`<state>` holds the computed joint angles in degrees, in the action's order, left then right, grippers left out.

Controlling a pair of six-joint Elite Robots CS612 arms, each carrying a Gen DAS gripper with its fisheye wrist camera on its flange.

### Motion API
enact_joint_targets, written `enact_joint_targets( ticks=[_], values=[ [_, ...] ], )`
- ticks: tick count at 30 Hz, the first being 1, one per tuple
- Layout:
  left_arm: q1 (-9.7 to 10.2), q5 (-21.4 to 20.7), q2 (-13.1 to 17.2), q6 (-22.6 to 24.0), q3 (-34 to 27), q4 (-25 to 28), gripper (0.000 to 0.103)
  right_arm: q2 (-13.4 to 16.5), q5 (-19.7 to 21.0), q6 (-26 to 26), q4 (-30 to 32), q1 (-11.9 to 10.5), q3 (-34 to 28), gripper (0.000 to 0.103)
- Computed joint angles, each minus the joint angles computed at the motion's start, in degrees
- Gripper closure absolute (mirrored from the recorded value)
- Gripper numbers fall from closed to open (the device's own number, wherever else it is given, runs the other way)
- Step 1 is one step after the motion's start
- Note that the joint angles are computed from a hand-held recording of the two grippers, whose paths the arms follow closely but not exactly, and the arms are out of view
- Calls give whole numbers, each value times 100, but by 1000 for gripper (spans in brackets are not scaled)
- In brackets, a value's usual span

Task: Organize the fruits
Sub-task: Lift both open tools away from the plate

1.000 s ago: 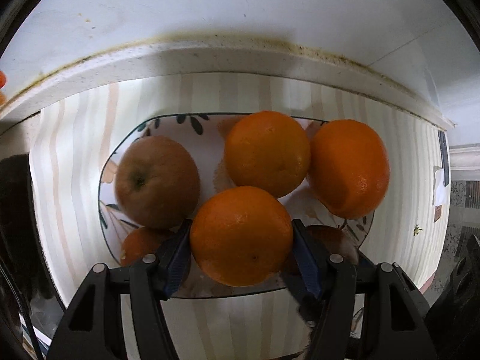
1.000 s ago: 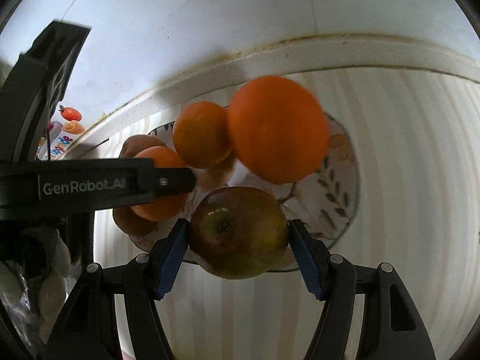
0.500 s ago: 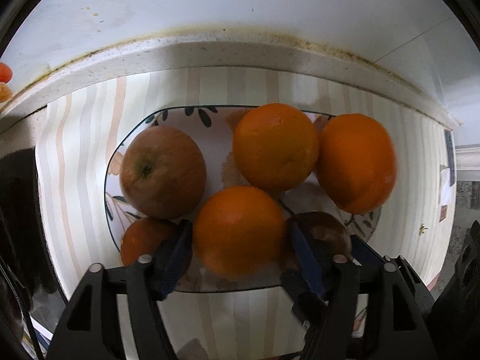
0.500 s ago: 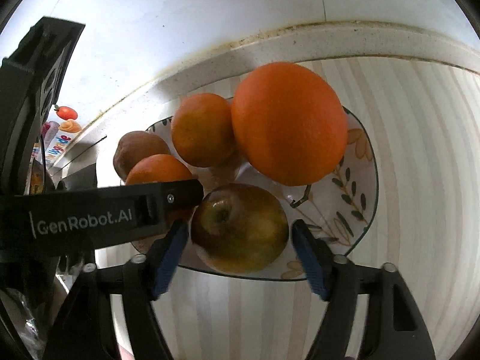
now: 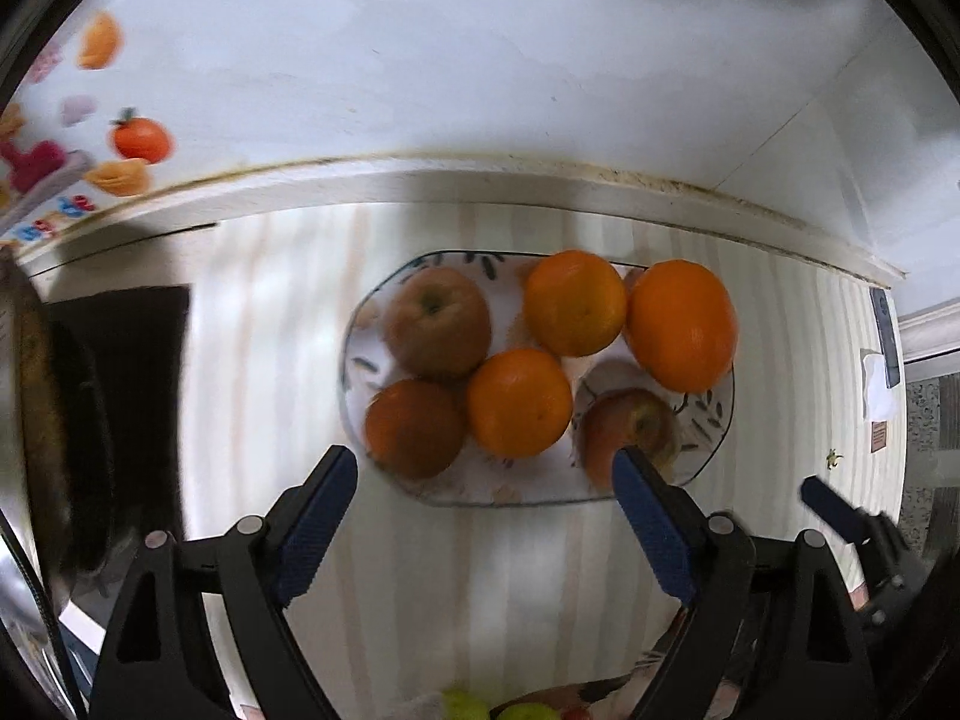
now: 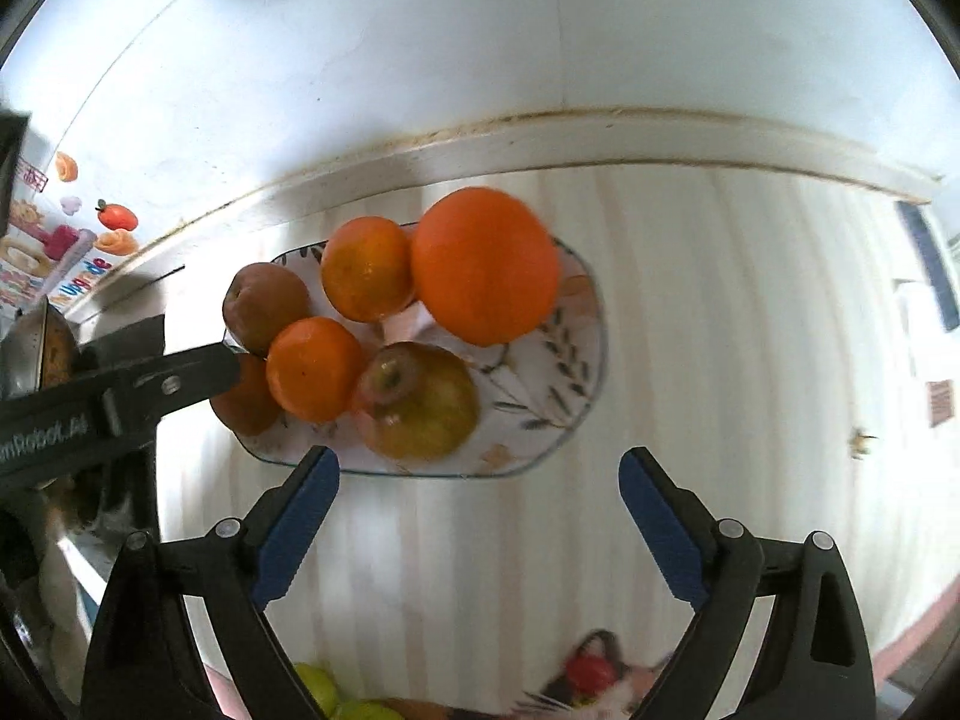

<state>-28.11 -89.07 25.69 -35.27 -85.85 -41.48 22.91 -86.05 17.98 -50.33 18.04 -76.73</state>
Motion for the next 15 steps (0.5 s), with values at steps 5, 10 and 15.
enact_joint_targets(
  ticks=[5,10,15],
  values=[
    [-128,379,62,-160,-504,298,16,-80,-220,-106,112,65,-196,6],
    [-280,698,54,-270,-892,558,16,-120,-249,-120,193,135,-472,6],
    [-436,952,1,-357,-1228,741,16,-166,-296,-123,300,208,-758,6]
  ],
)
